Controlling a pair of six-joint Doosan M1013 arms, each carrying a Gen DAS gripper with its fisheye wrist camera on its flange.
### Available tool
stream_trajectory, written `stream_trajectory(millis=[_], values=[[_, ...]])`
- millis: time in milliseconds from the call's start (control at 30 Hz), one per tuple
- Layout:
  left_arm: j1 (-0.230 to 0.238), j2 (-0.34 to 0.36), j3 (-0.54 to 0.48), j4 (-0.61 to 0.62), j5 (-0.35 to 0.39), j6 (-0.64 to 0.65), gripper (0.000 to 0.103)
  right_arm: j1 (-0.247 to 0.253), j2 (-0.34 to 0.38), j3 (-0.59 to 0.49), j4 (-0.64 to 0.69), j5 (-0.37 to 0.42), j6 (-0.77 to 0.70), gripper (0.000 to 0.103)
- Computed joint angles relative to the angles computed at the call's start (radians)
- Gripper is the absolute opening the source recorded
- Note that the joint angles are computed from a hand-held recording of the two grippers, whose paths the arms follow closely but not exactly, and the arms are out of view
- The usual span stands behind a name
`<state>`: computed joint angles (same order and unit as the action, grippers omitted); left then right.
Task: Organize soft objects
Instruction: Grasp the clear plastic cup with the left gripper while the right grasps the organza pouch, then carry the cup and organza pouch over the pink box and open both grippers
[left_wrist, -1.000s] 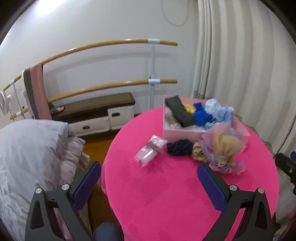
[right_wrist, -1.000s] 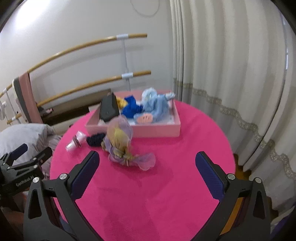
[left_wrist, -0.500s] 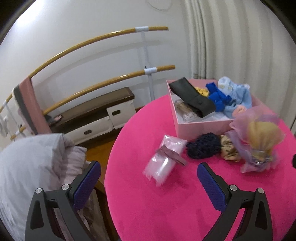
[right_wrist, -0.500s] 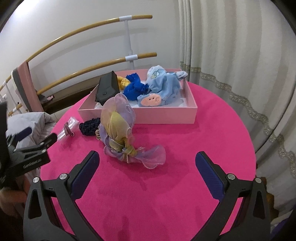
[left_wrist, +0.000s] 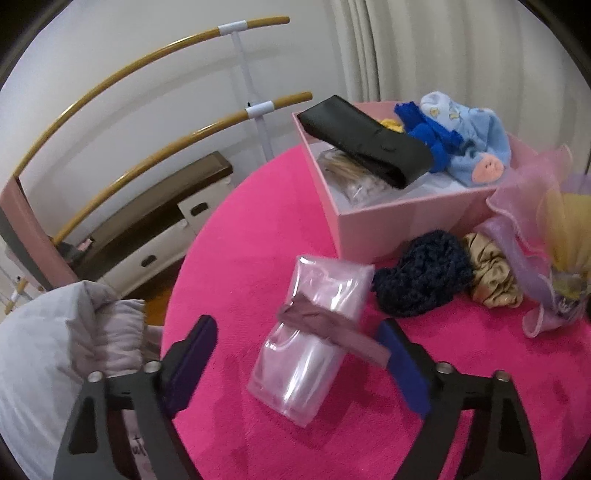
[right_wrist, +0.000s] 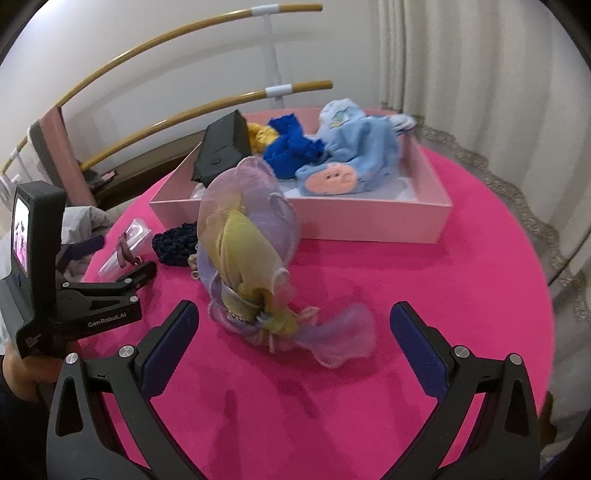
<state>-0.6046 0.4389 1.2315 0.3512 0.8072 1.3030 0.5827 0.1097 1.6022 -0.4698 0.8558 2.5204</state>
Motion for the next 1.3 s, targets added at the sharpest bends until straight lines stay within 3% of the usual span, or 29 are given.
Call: stream_trajectory(millis=[100,133,200,300,467,767,1300], values=[[0.01,0.011,-0.019,-0.079,0.004,0.054,0.054,-0.02,0.018,-0.005,0.07,-0.031,-0.062,0.102],[0.009,0.011,-0.02,-0.083,0.002,0.059,0.051,-0.024,0.023,-0.006,0.088,-0.037,-0.082,0.101],[0.009,0.011,-0.02,-0.104,-0.002,0.067,0.04,-0.028,0.024,0.0,0.109,-0.046,-0.097,0.081],[0.008,0.014,-0.022,-0.105,0.001,0.04,0.038,-0.036,0.01,0.027,0.124,-0.083,-0.084,0.052],[-0.001,-0.002,-0.005,-0.109,0.008,0.012,0.036,-0.029,-0.013,0.052,0.103,-0.098,-0.06,0.035],[-0.02,-0.067,0.054,-0.112,0.017,-0.023,0.035,-0.012,-0.051,0.075,0.052,-0.099,0.007,0.028],[-0.075,-0.184,0.137,-0.085,-0.016,-0.065,0.035,0.028,-0.098,0.089,-0.047,-0.08,0.11,0.028]])
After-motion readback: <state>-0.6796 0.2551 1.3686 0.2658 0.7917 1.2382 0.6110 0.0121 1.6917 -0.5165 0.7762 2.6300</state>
